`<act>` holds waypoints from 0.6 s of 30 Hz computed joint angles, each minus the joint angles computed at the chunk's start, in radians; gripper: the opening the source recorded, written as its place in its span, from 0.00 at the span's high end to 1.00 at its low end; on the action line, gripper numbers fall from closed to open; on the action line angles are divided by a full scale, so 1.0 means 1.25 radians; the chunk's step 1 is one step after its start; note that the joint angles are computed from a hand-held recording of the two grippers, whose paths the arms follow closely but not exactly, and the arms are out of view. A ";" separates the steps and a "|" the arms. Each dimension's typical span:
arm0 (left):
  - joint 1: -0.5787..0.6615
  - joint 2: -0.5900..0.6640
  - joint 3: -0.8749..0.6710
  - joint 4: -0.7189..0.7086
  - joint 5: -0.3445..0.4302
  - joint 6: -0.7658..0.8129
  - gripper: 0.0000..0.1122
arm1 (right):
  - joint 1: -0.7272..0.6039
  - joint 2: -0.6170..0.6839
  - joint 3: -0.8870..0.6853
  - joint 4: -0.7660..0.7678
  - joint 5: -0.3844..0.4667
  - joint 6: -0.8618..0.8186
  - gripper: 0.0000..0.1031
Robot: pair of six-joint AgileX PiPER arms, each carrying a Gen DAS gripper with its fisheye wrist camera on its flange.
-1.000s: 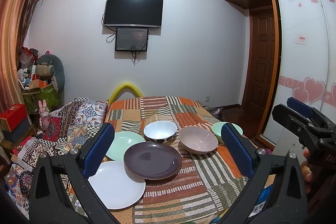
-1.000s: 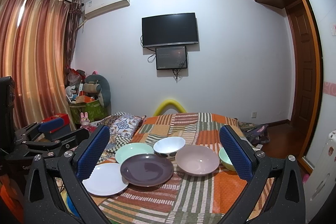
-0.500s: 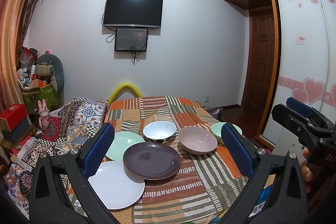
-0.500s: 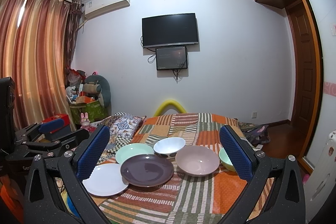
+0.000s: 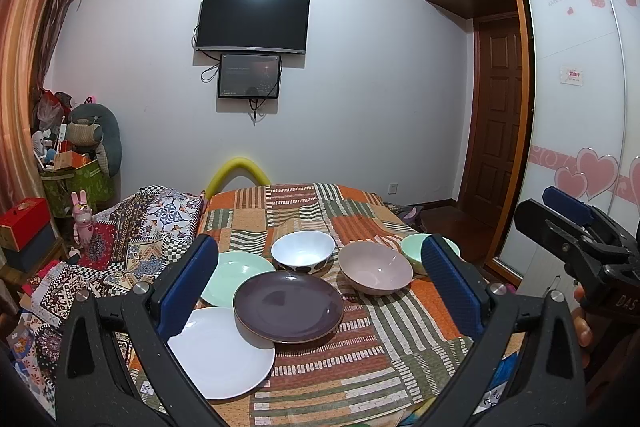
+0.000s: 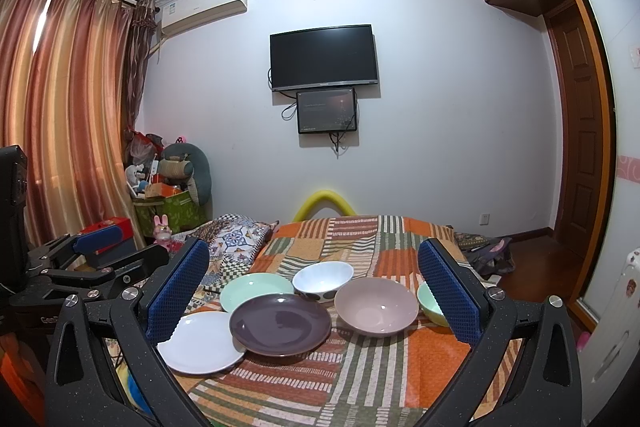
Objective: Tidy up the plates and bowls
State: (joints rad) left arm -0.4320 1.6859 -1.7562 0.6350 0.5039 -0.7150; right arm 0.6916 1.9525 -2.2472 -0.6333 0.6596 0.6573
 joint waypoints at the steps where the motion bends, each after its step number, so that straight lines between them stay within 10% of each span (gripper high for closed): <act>1: 0.000 0.001 0.000 0.000 0.000 0.000 0.08 | 0.001 0.001 -0.003 0.001 0.002 -0.002 0.00; 18: 0.112 0.109 -0.086 -0.296 0.059 0.225 0.20 | -0.044 0.134 -0.168 0.230 0.090 -0.164 0.04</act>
